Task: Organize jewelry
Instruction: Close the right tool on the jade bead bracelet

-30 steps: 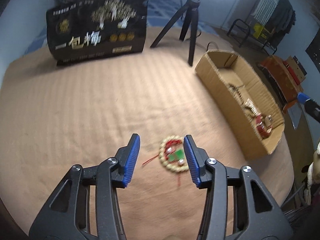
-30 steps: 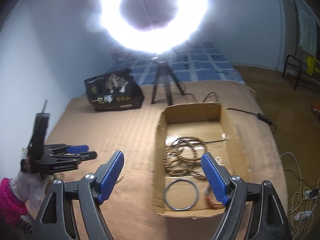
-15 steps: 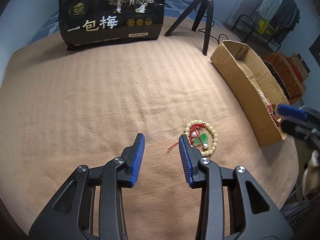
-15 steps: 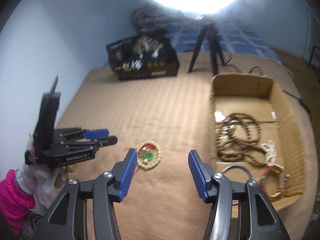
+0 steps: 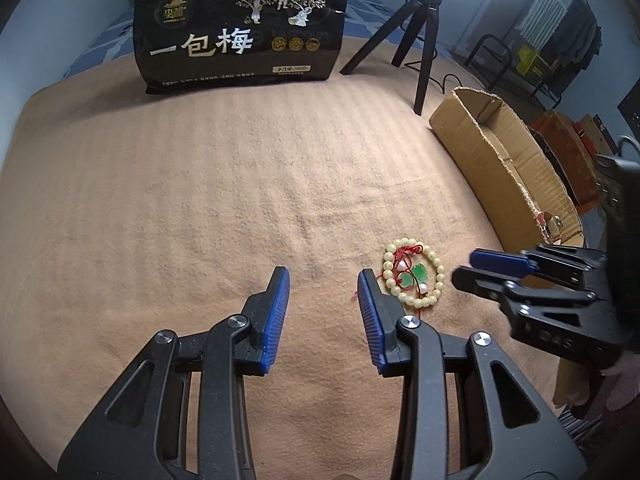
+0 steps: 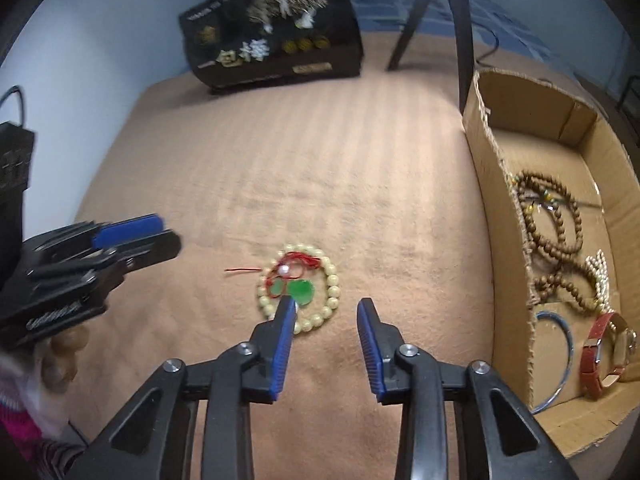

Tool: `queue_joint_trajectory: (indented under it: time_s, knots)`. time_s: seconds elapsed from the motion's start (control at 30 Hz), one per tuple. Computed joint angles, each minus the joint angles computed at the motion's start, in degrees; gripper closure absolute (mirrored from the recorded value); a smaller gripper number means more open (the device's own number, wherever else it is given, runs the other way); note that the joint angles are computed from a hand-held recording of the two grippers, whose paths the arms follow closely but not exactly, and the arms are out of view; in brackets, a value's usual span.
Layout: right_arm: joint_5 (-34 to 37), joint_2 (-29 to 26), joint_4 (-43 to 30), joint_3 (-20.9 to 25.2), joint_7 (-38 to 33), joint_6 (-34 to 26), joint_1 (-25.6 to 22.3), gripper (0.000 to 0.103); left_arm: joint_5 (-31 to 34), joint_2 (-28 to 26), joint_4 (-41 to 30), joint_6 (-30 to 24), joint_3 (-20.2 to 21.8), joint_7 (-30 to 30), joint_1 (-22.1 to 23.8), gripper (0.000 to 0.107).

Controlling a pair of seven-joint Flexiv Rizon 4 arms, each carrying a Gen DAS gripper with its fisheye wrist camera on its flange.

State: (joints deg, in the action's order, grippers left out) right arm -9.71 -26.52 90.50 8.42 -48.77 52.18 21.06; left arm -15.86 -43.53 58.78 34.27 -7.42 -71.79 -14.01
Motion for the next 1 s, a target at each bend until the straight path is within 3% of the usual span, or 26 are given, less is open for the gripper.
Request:
queue_joint_trajectory:
  time_s: [0.63, 0.73, 1.0]
  knots:
    - [-3.97, -4.74, -5.22, -2.06, 3.91, -6.07, 2.25, 0.093, -0.21, -0.52, -0.73, -0.19, -0.19, -0.15, -0.32, 0.071]
    - [-4.97, -4.32, -4.59, -2.0, 3.54, -6.33, 2.66, 0.098, -0.36, -0.73, -1.02, -0.34, -0.24, -0.35, -0.25, 0.072]
    - [-2.58, -0.6, 0.24, -0.25, 3.15, -3.75, 1.74, 0.099, -0.53, -1.29, -1.66, -0.97, -0.52, -0.47, -0.66, 0.076]
